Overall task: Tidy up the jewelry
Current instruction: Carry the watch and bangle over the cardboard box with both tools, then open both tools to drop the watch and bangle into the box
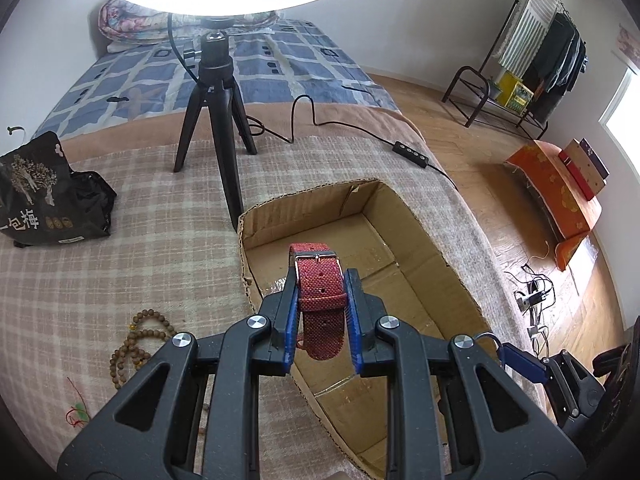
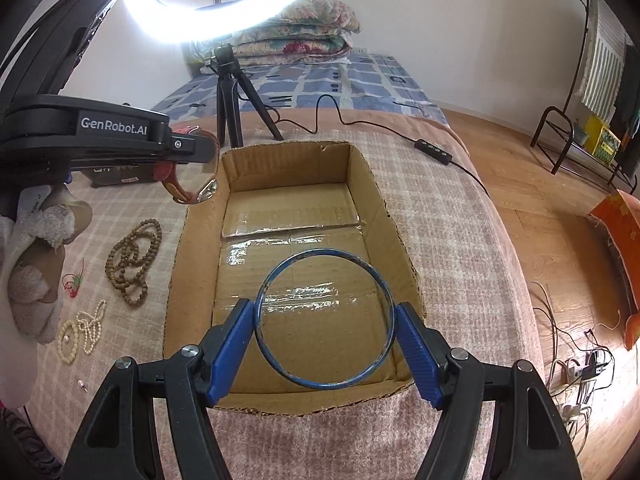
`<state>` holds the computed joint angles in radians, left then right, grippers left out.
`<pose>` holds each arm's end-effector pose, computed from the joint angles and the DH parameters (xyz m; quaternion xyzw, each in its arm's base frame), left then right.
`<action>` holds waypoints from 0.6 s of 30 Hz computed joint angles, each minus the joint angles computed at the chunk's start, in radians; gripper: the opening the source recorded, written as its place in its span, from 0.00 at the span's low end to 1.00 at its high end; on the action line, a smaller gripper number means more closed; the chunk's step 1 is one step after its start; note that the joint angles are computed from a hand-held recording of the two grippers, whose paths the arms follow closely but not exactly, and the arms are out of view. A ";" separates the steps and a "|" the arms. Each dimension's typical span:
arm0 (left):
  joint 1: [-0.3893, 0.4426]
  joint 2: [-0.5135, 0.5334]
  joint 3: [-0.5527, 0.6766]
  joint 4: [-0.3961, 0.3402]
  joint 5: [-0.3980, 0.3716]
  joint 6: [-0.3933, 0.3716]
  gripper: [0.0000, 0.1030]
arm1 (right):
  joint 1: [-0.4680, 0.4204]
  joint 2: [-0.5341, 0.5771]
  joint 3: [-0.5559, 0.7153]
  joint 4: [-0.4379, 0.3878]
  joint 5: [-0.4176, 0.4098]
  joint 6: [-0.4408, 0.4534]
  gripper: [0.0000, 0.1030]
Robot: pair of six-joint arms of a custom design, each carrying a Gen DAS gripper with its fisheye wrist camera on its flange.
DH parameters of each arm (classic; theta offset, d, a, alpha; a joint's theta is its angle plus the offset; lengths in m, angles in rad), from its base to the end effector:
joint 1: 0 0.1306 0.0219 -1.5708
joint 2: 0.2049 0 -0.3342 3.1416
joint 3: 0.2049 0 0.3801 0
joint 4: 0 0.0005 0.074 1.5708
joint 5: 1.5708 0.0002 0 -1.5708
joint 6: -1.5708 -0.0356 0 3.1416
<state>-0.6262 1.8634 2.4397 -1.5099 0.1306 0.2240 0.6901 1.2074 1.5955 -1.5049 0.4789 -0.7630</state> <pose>0.4548 -0.3353 0.5434 0.2093 0.9245 -0.1854 0.2592 0.2939 0.2207 0.5095 0.0878 0.9440 -0.0275 0.3169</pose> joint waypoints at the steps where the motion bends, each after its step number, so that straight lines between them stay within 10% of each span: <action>1: 0.000 0.001 0.001 0.001 0.003 0.002 0.19 | -0.002 -0.001 -0.003 0.003 -0.006 0.002 0.71; 4: 0.001 0.013 0.019 -0.010 0.006 0.002 0.28 | -0.002 -0.004 -0.009 0.010 -0.011 0.000 0.75; 6: 0.005 0.006 0.008 0.002 0.012 0.014 0.53 | 0.002 0.001 -0.004 0.006 0.004 -0.006 0.86; 18: 0.024 -0.035 0.011 0.010 0.014 -0.004 0.53 | 0.035 0.010 0.035 -0.026 0.049 -0.027 0.90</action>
<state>-0.6019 1.8280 2.4512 -1.4999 0.1442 0.2202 0.7250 1.2174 1.6301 -1.5309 0.5279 -0.7901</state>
